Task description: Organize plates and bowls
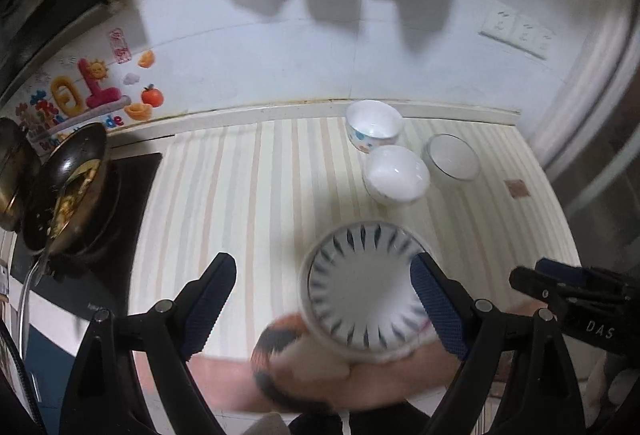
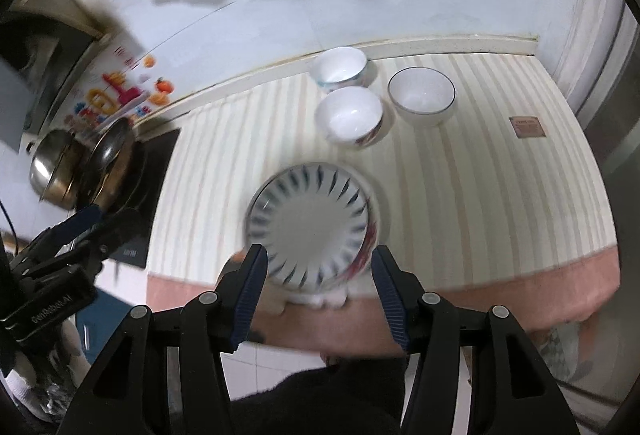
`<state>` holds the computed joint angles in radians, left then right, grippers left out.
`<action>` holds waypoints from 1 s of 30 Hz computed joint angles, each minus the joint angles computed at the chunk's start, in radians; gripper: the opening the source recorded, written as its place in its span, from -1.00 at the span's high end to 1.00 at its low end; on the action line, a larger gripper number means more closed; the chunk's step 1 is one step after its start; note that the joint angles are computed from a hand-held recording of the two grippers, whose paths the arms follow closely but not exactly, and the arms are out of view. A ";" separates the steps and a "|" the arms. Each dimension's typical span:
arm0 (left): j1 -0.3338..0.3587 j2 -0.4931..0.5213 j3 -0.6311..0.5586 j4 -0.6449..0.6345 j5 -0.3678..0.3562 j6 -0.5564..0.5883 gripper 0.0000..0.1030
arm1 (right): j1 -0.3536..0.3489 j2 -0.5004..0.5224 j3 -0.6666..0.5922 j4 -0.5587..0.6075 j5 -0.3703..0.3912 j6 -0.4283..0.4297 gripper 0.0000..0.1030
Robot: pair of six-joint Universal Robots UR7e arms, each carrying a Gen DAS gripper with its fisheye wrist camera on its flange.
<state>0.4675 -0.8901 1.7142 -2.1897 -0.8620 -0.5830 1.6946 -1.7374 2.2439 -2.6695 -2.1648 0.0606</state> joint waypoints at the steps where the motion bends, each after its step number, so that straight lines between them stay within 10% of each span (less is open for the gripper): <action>1: 0.020 0.035 -0.034 -0.002 -0.009 0.013 -0.74 | -0.043 0.021 -0.028 0.005 0.020 -0.021 -0.11; 10: 0.186 0.374 -0.405 0.085 -0.128 0.069 -0.64 | -0.296 0.286 -0.331 0.108 0.192 -0.158 -0.11; 17: 0.261 0.567 -0.649 0.212 -0.201 0.082 0.08 | -0.391 0.499 -0.579 0.219 0.257 -0.167 -0.03; 22: 0.282 0.626 -0.726 0.226 -0.243 0.121 0.39 | -0.429 0.598 -0.686 0.266 0.308 -0.153 0.54; 30: 0.258 0.607 -0.697 0.206 -0.217 0.158 0.41 | -0.420 0.625 -0.684 0.205 0.281 -0.180 0.63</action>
